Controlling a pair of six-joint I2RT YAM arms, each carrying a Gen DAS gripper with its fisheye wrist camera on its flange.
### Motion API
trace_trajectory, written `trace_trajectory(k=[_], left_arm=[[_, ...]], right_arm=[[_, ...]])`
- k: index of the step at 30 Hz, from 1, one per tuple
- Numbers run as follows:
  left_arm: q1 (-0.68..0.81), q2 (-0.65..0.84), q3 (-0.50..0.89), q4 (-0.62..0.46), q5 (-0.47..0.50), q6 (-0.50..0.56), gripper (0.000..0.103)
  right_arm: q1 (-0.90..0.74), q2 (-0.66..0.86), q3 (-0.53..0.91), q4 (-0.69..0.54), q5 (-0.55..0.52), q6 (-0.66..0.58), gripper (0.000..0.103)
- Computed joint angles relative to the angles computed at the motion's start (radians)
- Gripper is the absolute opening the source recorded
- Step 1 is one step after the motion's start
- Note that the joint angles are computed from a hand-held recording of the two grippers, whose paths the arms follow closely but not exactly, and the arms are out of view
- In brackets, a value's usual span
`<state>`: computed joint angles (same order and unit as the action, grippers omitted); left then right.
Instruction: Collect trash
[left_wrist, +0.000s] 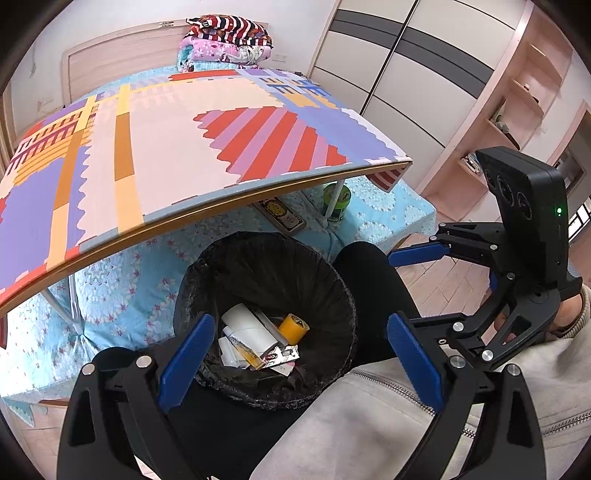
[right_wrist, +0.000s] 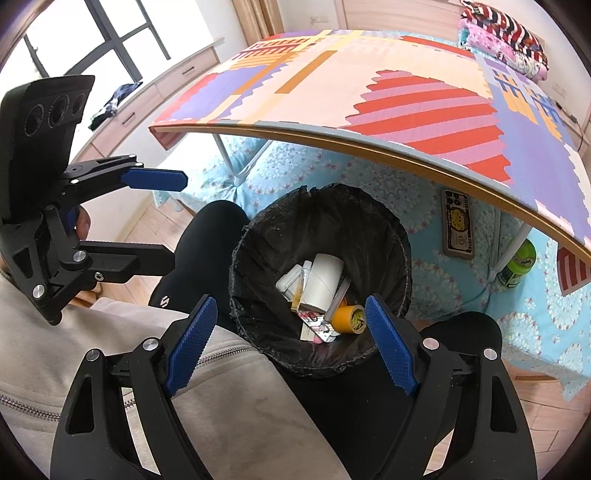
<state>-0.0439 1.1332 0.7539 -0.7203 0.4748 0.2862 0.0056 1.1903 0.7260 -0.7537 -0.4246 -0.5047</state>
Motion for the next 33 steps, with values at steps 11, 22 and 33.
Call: trace_trajectory(k=[11, 22, 33], left_arm=[[-0.004, -0.007, -0.008, 0.002, -0.007, 0.001, 0.092], [-0.011, -0.012, -0.009, 0.002, -0.012, -0.001, 0.092], [-0.01, -0.009, -0.005, -0.004, -0.014, 0.0, 0.092]], right_arm=[[0.006, -0.002, -0.001, 0.004, -0.001, 0.0, 0.082], [0.007, -0.003, -0.003, 0.007, 0.001, 0.001, 0.082], [0.013, -0.01, -0.003, 0.003, 0.002, 0.001, 0.082]])
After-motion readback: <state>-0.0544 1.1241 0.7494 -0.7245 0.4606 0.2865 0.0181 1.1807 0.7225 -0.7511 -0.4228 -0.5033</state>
